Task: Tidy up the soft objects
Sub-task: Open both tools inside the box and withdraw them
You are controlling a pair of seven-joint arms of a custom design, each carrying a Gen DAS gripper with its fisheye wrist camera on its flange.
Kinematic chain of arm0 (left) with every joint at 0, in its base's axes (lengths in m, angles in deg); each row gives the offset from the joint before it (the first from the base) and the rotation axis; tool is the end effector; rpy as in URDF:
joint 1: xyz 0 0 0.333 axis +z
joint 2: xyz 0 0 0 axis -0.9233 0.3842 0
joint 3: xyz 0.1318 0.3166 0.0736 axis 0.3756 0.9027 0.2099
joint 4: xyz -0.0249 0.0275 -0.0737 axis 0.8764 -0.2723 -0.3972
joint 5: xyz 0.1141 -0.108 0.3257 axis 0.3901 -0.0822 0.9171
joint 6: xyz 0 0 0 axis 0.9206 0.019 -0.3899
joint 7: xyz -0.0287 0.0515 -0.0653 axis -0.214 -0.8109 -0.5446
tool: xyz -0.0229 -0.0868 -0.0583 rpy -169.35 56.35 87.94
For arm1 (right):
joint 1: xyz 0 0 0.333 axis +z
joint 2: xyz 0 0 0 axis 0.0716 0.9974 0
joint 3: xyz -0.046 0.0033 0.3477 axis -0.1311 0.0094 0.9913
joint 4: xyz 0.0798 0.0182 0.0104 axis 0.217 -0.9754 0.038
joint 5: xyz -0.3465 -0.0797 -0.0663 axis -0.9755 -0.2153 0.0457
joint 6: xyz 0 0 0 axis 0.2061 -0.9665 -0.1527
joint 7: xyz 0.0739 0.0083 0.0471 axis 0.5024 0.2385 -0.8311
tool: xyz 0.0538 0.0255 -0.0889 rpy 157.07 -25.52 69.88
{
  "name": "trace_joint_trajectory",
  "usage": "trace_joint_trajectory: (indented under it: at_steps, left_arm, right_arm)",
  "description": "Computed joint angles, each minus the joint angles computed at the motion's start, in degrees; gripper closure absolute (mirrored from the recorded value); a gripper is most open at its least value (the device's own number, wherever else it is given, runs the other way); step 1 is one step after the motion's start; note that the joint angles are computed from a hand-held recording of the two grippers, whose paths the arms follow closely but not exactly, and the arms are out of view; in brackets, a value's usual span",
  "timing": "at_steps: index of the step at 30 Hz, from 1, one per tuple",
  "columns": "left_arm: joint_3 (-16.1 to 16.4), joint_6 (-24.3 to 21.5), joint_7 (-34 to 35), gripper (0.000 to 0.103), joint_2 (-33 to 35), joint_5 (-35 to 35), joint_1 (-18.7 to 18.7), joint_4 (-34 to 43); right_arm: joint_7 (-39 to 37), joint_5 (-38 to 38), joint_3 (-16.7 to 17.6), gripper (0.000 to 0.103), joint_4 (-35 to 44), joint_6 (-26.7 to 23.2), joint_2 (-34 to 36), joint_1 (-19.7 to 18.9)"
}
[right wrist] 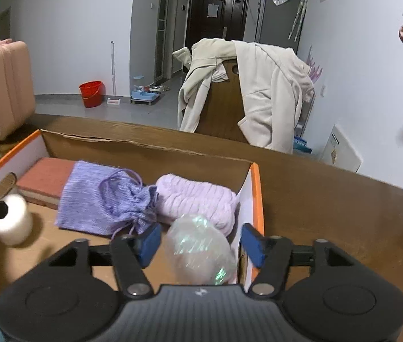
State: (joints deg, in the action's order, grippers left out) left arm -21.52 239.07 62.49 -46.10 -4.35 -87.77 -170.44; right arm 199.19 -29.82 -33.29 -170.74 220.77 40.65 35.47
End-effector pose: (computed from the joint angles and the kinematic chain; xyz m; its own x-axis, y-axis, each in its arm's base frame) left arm 0.6781 -0.2469 0.4413 -0.3699 -0.9234 -0.1022 -0.5366 0.3021 -0.7879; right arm 0.6768 0.2699 0.4301 0.0230 -0.9969 0.0759 -0.6435 -0.0728 -0.7620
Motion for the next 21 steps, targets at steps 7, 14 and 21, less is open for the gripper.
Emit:
trace_joint_trajectory:
  at_steps: [7,14,21]
  left_arm:
    - [2.61,2.61,-1.41,0.026,-4.73,0.55,-1.86,-5.33]
    - [12.12,8.69,-2.21,0.022,-14.89,0.64,-10.79,-16.62]
    - [31.39,21.64,18.53,0.016,-29.39,-22.62,-37.53,-36.49]
  right_arm:
    - [4.98,-5.1,-3.34,0.035,-3.57,1.45,-3.92,2.98]
    - [16.87,-22.45,-6.22,0.022,-12.38,-0.62,-15.66,8.42]
    - [38.26,-45.77,-2.79,0.017,-25.6,-4.53,-31.32,11.43]
